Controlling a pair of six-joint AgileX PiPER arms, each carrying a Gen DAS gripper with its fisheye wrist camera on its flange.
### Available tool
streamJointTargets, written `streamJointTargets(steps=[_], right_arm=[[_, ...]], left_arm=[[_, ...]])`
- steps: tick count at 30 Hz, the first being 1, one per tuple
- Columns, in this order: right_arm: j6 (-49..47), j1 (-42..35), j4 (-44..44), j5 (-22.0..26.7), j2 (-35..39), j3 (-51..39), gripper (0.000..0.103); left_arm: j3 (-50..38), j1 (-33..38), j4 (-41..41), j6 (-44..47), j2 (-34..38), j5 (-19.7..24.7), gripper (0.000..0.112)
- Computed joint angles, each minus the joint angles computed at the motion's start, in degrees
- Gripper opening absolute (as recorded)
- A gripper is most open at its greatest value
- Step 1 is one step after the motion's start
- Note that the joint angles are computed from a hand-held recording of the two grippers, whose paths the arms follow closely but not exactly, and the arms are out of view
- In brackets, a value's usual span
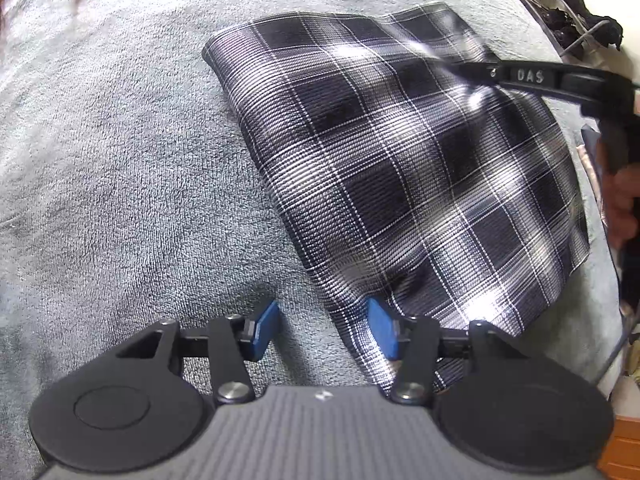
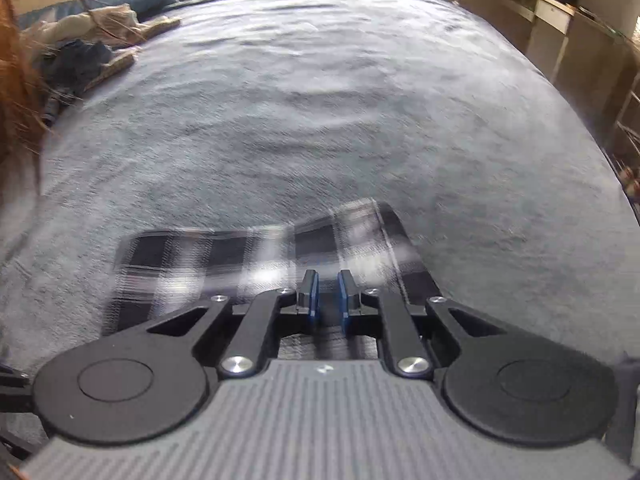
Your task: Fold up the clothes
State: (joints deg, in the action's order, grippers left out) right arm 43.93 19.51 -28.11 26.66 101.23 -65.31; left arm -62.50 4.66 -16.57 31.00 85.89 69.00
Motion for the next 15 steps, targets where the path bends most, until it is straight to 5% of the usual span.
streamJointTargets(steps=[9, 15], right_arm=[[16.4, 2.0, -8.6, 2.4, -9.9, 9.0, 0.01], [14.9, 1.6, -2.4, 4.0, -22.5, 19.5, 0.01]], left_arm=[[3.4, 5.0, -4.6, 7.2, 0.1, -3.0, 0.078], [5.9, 6.1, -5.9, 9.7, -0.6, -5.4, 0.091]])
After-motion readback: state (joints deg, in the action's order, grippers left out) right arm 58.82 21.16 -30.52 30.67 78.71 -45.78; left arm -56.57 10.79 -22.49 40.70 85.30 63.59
